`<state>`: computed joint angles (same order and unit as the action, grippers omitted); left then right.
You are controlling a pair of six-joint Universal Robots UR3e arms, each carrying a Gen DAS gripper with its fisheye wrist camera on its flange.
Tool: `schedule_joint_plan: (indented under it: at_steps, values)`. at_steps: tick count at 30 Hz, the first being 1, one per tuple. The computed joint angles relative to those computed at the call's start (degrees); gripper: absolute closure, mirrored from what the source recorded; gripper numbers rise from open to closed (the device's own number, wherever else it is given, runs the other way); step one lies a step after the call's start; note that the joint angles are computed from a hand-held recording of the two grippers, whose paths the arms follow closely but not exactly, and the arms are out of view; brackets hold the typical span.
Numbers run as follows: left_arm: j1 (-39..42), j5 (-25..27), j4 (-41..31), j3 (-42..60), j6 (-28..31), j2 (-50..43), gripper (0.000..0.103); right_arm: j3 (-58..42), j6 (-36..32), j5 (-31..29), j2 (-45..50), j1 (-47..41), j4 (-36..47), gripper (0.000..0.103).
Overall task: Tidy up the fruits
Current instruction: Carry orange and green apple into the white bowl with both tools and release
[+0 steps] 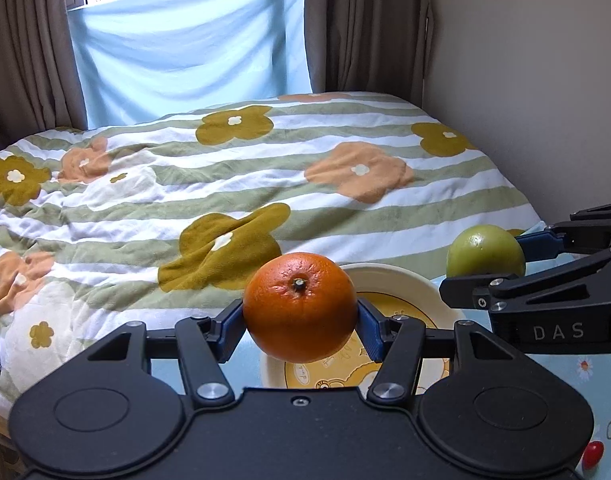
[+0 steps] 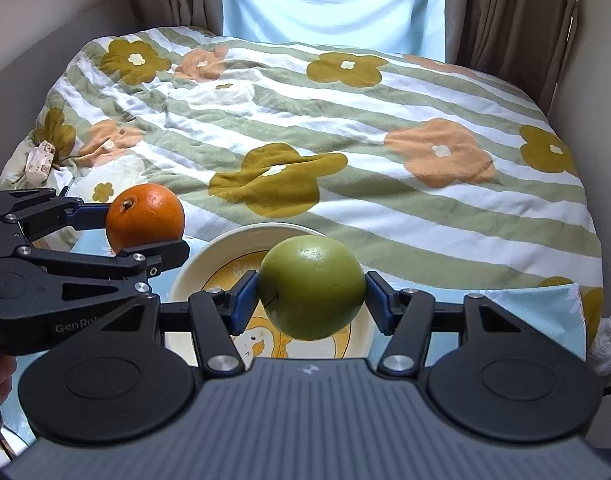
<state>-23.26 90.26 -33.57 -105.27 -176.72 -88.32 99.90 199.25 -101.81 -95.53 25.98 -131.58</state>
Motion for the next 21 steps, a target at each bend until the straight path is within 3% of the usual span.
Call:
schedule_joint_plan:
  at_steps: [11, 21]
  values:
    - [1.0, -3.8, 2.9, 6.8, 4.1, -15.1, 0.041, -1.8, 0.9, 1.6, 7.6, -4.7, -3.2, 0.031]
    - [-1.8, -3.0, 6.8, 9.2, 7.7, -22.5, 0.041, -1.5, 2.4, 1.1, 8.9, -5.5, -3.3, 0.031]
